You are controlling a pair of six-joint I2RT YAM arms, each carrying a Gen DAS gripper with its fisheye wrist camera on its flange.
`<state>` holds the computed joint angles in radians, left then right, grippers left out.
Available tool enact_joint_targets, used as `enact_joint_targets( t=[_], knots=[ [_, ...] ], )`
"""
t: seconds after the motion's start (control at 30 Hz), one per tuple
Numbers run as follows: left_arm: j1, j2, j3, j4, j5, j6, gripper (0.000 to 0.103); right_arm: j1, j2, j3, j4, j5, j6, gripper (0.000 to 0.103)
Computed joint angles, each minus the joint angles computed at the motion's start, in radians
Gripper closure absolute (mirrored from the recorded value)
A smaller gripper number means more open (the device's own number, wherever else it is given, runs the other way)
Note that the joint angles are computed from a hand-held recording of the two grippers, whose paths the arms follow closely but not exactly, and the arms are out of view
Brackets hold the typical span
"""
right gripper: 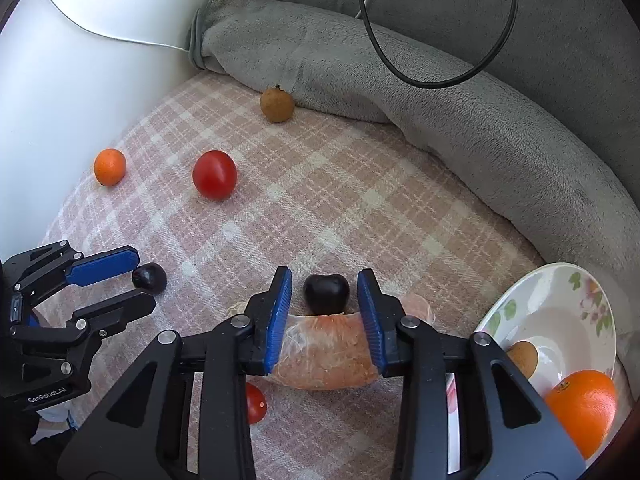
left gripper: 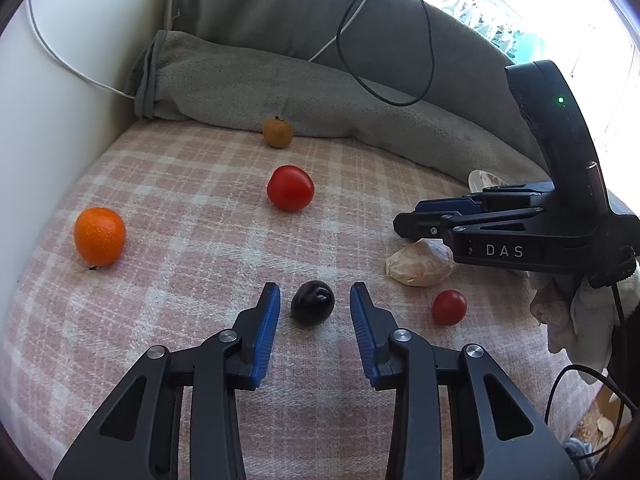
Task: Organize fruits
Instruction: 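Close the right tool on the dark grape and lift it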
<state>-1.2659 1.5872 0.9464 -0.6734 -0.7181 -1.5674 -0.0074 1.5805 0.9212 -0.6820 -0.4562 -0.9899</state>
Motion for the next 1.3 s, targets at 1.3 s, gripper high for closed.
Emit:
enact_joint_targets(
  t=[1.3],
  knots=[
    [-0.042,0.016,0.089,-0.039,-0.052,0.011,0.082,-0.196,-0.014,0.181,-0.298,-0.211,-0.1,0.08]
  ],
)
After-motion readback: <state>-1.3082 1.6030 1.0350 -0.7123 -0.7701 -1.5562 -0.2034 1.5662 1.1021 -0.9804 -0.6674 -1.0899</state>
